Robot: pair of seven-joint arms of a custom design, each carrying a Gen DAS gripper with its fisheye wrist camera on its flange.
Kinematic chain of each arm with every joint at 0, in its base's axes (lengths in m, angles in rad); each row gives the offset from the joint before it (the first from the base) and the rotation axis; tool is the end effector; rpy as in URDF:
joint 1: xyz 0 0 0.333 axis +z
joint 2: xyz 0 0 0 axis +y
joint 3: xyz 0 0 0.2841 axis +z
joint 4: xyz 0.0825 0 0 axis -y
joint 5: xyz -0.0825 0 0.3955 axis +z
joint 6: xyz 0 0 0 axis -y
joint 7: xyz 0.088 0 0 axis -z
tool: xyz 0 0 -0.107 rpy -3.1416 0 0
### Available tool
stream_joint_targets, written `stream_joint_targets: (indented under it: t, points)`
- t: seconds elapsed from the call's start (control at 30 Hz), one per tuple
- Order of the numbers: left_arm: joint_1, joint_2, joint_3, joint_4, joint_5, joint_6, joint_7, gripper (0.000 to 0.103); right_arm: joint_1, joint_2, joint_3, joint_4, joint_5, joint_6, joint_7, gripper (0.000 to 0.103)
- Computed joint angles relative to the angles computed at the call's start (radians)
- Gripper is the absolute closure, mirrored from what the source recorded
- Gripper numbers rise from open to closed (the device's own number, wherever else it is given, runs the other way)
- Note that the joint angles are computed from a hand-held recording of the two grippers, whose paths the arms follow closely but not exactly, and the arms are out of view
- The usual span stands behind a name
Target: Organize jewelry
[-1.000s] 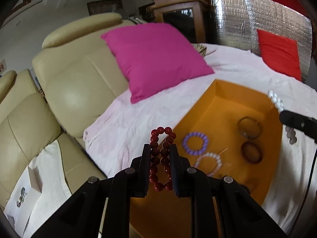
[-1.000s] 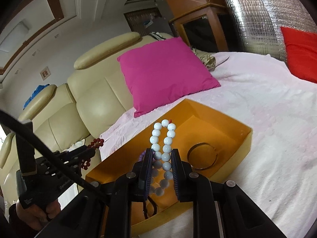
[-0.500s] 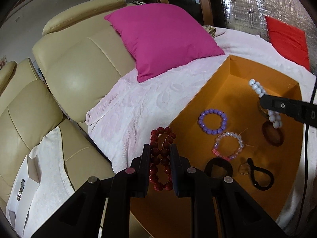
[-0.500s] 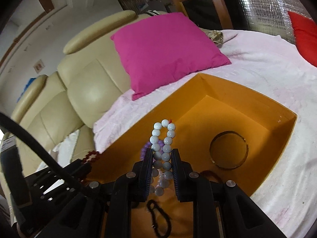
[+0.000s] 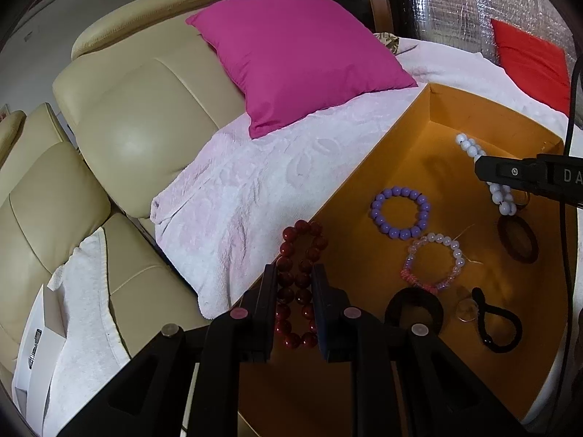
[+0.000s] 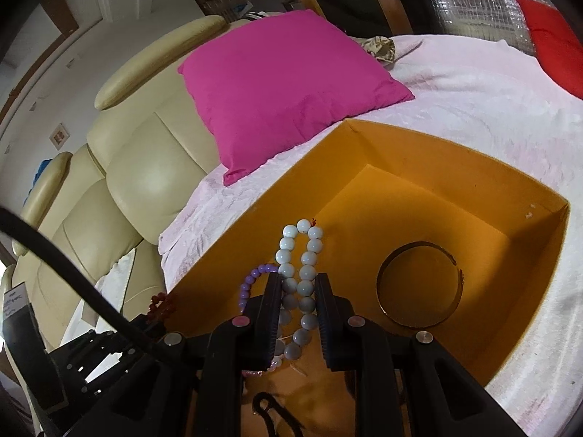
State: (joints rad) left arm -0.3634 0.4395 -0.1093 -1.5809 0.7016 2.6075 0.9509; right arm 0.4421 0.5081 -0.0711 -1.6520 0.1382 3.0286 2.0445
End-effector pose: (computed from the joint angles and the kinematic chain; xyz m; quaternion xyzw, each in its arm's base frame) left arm 0.6380 -0.3291 0.4148 -0.5411 0.7589 -0.2136 0.2927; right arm 0.6746 0.2603 0.3884 -0.5712 0.7042 -0.1288 0.4015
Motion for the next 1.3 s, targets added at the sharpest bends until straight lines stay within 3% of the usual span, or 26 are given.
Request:
stream_joint_targets:
  t: [0.5, 0.7, 0.8, 0.83, 0.87, 0.9, 0.93, 1.0, 1.07, 1.1, 1.3]
  points:
    - [-0.007, 0.035, -0.003, 0.040, -0.020, -0.021, 0.041, 0.084, 0.018, 0.050, -0.035, 0.061, -0.021, -0.012, 0.027, 0.083]
    - [-0.010, 0.044, -0.002, 0.051, -0.031, -0.028, 0.053, 0.084, 0.004, 0.062, -0.022, 0.087, -0.021, -0.044, 0.029, 0.080]
    - [-0.009, 0.044, -0.002, 0.051, -0.034, -0.024, 0.054, 0.084, -0.003, 0.061, -0.014, 0.088, -0.020, -0.046, 0.026, 0.072]
    - [-0.006, 0.042, -0.005, 0.048, -0.041, -0.018, 0.059, 0.083, -0.001, 0.061, -0.016, 0.087, -0.022, -0.045, 0.030, 0.063]
    - [-0.005, 0.040, -0.006, 0.045, -0.043, -0.013, 0.060, 0.081, -0.014, 0.059, 0.000, 0.086, -0.016, -0.039, 0.015, 0.049]
    - [-0.007, 0.038, -0.004, 0.043, -0.042, -0.011, 0.059, 0.077, -0.018, 0.055, 0.007, 0.080, -0.014, -0.029, 0.006, 0.044]
    - [-0.008, 0.034, -0.003, 0.040, -0.040, -0.008, 0.055, 0.066, 0.005, 0.048, -0.021, 0.067, -0.026, -0.010, 0.023, 0.039]
    - [-0.009, 0.021, 0.000, 0.023, -0.033, 0.012, 0.043, 0.055, 0.053, 0.033, -0.078, 0.032, -0.054, 0.030, 0.078, 0.039]
    - [-0.016, 0.006, 0.010, 0.010, -0.009, 0.024, 0.016, 0.043, 0.031, 0.013, -0.052, 0.007, -0.026, 0.050, 0.059, 0.039]
    - [-0.017, -0.004, 0.011, 0.003, -0.001, 0.030, 0.005, 0.040, 0.047, 0.005, -0.070, -0.004, -0.027, 0.056, 0.071, 0.039]
    - [-0.018, -0.081, 0.005, -0.056, 0.044, 0.057, -0.047, 0.029, 0.220, -0.126, -0.263, -0.167, -0.092, 0.115, 0.176, 0.039]
